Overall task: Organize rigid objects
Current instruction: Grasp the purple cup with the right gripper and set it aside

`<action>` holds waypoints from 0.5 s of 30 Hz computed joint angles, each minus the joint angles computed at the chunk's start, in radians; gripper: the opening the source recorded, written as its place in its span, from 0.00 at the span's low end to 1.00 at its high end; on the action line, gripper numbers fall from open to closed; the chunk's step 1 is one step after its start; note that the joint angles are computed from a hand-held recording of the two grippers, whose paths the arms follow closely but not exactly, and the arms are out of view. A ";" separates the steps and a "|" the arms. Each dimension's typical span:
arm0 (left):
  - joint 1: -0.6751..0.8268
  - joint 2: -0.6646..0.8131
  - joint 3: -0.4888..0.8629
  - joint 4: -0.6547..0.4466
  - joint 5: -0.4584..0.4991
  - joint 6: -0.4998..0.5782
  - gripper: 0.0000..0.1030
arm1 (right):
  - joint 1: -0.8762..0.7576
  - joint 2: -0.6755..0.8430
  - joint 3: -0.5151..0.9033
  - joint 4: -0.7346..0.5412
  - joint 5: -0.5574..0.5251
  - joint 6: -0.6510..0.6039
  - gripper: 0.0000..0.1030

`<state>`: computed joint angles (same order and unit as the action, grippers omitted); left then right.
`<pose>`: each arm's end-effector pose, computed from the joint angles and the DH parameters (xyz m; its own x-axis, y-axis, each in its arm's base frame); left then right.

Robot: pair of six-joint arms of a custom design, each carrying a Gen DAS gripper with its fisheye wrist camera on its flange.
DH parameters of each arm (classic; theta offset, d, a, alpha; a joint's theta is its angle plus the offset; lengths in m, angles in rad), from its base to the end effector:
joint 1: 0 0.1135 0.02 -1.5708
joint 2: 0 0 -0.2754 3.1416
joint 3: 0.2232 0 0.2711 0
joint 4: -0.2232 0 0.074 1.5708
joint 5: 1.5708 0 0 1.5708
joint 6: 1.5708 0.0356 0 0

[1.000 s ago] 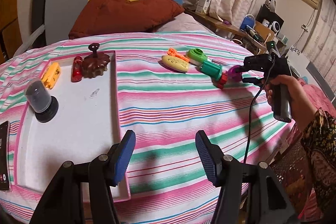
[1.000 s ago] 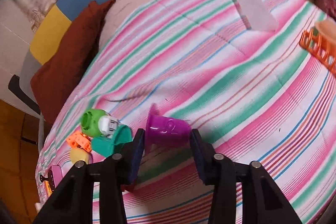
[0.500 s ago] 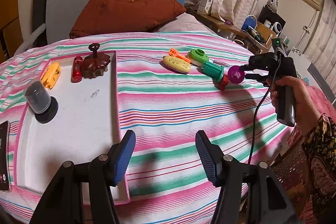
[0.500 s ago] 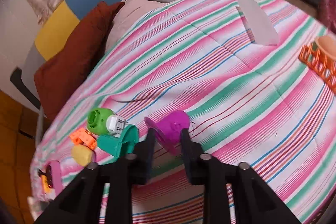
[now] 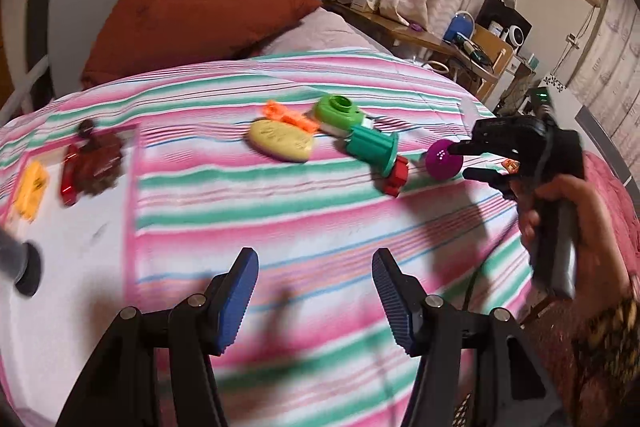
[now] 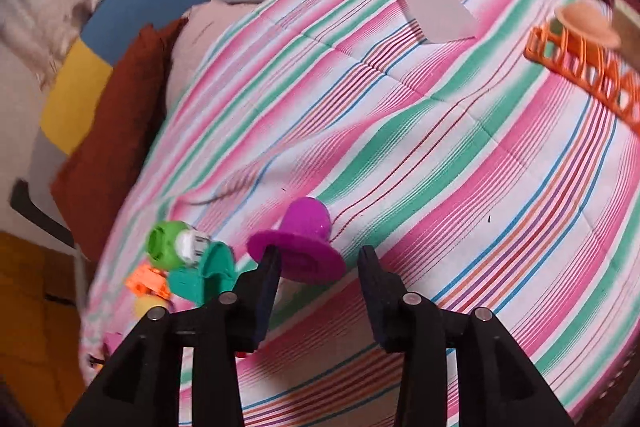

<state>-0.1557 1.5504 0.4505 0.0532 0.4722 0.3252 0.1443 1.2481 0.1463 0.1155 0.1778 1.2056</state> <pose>0.2353 -0.0533 0.0890 -0.6945 0.3970 -0.6000 0.6172 0.7573 -0.2133 0.1650 0.0176 0.0750 -0.3367 0.8801 -0.3348 0.7548 0.4649 0.4627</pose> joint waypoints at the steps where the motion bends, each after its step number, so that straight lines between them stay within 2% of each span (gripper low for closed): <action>1: -0.041 0.033 0.022 0.020 -0.015 -0.033 0.58 | 0.011 -0.033 -0.003 -0.023 0.018 0.004 0.45; 3: -0.103 0.094 0.072 0.033 -0.031 -0.089 0.58 | 0.038 -0.085 0.000 -0.076 0.069 0.018 0.48; 6: -0.168 0.220 0.199 0.023 -0.005 -0.219 0.58 | 0.046 -0.145 0.008 -0.139 0.112 0.022 0.51; 11: -0.209 0.439 0.441 -0.062 0.121 -0.442 0.58 | 0.030 -0.116 -0.001 -0.090 0.069 0.032 0.51; 15: -0.241 0.574 0.581 -0.087 0.154 -0.603 0.57 | 0.054 -0.081 0.020 -0.084 0.086 0.036 0.51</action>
